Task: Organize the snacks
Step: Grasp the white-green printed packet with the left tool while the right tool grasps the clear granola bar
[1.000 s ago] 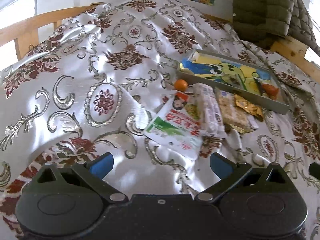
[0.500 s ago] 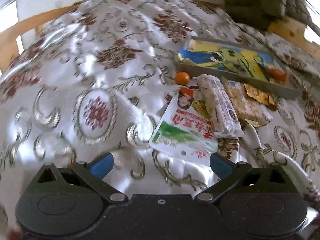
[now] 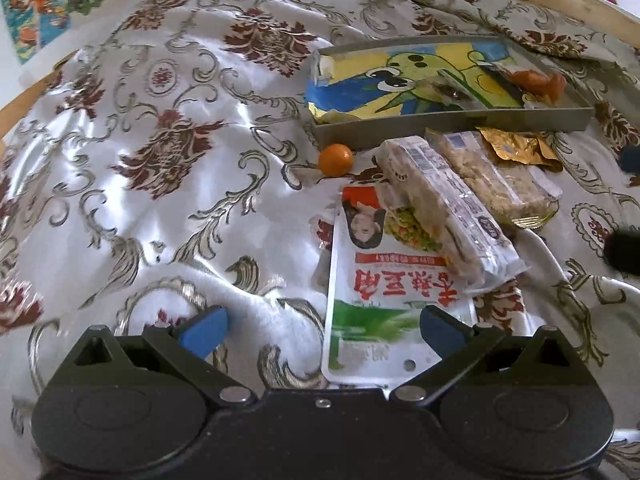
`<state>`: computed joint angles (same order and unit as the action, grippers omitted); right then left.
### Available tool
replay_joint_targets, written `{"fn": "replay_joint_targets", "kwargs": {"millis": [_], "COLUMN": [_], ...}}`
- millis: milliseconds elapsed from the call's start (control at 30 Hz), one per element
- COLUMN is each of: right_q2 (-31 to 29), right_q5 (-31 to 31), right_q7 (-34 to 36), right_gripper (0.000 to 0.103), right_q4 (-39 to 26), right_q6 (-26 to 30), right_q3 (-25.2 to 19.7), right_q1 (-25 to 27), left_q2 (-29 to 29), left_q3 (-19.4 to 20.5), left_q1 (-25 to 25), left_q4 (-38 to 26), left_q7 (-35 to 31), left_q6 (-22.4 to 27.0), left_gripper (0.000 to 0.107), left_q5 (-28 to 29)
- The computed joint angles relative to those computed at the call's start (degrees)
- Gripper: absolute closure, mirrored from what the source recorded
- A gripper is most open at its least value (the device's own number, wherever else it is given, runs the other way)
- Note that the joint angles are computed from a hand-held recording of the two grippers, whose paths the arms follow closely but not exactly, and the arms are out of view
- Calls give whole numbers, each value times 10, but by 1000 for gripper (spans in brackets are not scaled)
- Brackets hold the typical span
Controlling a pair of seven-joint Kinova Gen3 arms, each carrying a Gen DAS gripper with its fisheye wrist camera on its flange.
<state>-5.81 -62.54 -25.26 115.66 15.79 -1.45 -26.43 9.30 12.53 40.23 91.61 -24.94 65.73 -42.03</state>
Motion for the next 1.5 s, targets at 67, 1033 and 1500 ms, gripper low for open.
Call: {"fn": "replay_joint_targets", "kwargs": {"millis": [67,1033,1500], "right_q2": [16,271,227], "right_q5": [12,47,180], "right_q7": [-15,-153,-251], "right_gripper": [0,0,54], "right_q4": [-12,-265,-233], "right_q6": [14,234,174], "right_q3": [-14,-145,-133], "right_q1": [17,172,131], "left_q2": [-7,-27,-40], "left_q3": [-3,-21,-13], "left_q1": [-14,-73,-80], "left_q4": [14,73,92], "left_q7": [-24,-64,-40], "left_q6": [-30,-205,-239], "left_gripper": [5,6,36], "left_q5": [6,78,81]}}
